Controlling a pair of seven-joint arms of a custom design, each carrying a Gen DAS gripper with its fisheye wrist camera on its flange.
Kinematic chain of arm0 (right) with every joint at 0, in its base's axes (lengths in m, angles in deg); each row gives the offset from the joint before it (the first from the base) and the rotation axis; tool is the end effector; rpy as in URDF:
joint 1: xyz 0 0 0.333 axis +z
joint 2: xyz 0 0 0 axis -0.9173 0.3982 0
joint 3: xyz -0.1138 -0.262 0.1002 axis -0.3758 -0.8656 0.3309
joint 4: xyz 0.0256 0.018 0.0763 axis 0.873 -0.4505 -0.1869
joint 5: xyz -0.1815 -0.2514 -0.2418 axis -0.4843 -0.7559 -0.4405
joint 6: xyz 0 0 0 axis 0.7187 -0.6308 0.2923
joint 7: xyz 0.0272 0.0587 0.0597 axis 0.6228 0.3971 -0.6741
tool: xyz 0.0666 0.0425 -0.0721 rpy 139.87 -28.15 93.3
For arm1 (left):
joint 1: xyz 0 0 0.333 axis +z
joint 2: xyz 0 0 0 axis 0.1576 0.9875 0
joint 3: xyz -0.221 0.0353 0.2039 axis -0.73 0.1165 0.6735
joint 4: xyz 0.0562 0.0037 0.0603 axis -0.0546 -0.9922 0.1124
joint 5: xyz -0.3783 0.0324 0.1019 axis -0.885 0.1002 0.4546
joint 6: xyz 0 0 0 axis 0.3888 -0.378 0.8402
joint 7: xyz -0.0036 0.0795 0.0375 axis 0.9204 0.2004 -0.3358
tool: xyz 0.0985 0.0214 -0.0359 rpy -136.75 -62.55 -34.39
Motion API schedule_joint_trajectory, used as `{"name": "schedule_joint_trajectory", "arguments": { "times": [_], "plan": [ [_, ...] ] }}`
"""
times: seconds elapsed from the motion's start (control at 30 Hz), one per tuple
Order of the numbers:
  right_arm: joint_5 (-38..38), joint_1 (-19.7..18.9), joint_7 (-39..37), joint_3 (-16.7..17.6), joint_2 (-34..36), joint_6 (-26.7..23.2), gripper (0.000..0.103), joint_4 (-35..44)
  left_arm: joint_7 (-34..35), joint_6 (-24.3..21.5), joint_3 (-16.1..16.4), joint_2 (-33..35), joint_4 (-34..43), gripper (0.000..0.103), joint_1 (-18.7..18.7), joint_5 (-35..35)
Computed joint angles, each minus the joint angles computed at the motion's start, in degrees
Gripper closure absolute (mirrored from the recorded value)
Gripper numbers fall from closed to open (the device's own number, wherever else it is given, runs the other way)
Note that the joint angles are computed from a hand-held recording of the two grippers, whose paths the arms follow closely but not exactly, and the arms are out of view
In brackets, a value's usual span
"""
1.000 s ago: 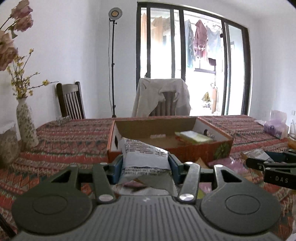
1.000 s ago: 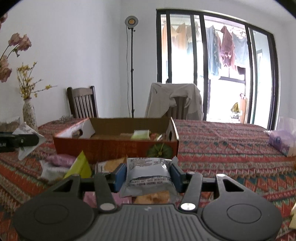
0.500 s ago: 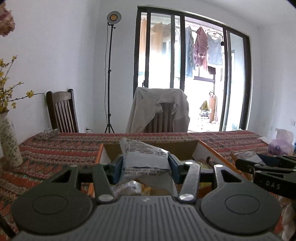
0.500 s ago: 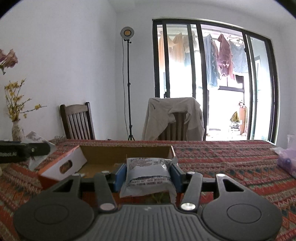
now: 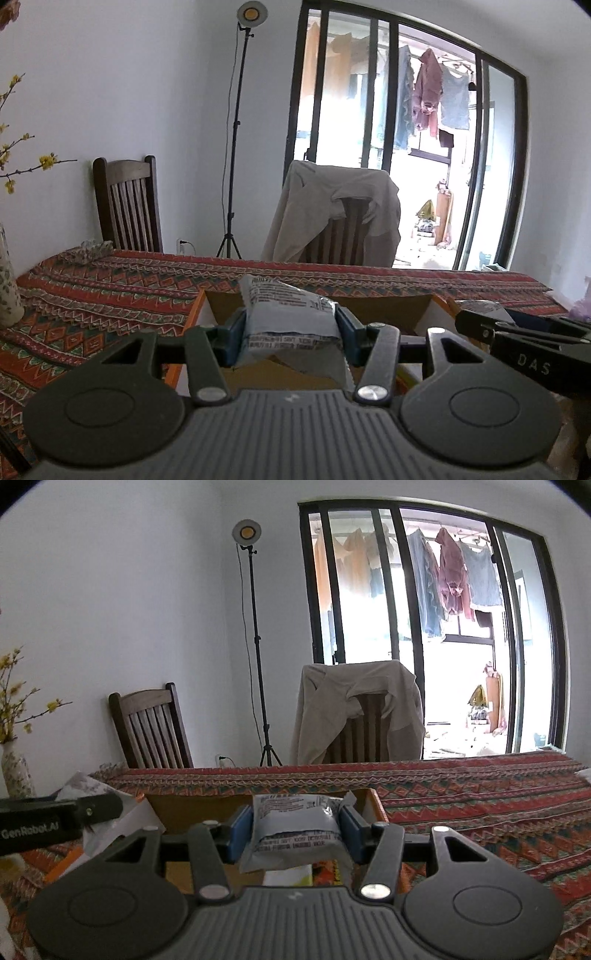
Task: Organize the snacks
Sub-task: 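Carry both white packets over the box and open both grippers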
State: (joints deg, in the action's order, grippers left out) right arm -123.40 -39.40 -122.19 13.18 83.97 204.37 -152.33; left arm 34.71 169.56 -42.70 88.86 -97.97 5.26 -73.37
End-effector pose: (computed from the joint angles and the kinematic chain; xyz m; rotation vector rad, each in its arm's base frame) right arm 0.5755 0.2931 0.4261 -1.0547 1.7981 -1.2051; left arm 0.6794 -0.3284 0.4470 -1.0830 1.9604 -1.4475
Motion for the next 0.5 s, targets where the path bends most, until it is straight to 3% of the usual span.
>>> {"name": "schedule_joint_trajectory", "arguments": {
  "times": [0.07,0.13,0.23,0.33,0.4,0.5],
  "plan": [
    [-0.65,-0.08,0.25,-0.16,0.61,0.59,0.051,0.21,-0.48,-0.87,1.71,1.19,2.01,0.051,-1.52,-0.32],
    [-1.79,-0.30,1.58,-0.40,0.66,1.88,0.051,-0.18,-1.48,-2.45,5.87,1.50,3.81,0.051,-4.58,-1.25],
    [-1.50,-0.75,1.36,-0.52,1.26,3.36,0.051,0.12,-1.44,-4.03,7.91,2.33,5.53,0.051,-6.22,-2.11],
    [-0.40,-0.94,0.04,-0.74,2.07,4.58,0.050,0.81,0.11,-3.18,6.66,3.05,5.45,0.051,-5.52,-2.27],
    [0.47,-0.85,-1.27,-0.88,2.53,4.98,0.044,1.19,0.98,-2.54,5.79,3.27,5.08,0.049,-4.92,-2.26],
    [0.87,-0.56,-2.43,-1.16,2.90,5.61,0.034,1.39,1.34,-0.95,4.74,3.29,3.93,0.038,-3.97,-2.41]
  ]
}}
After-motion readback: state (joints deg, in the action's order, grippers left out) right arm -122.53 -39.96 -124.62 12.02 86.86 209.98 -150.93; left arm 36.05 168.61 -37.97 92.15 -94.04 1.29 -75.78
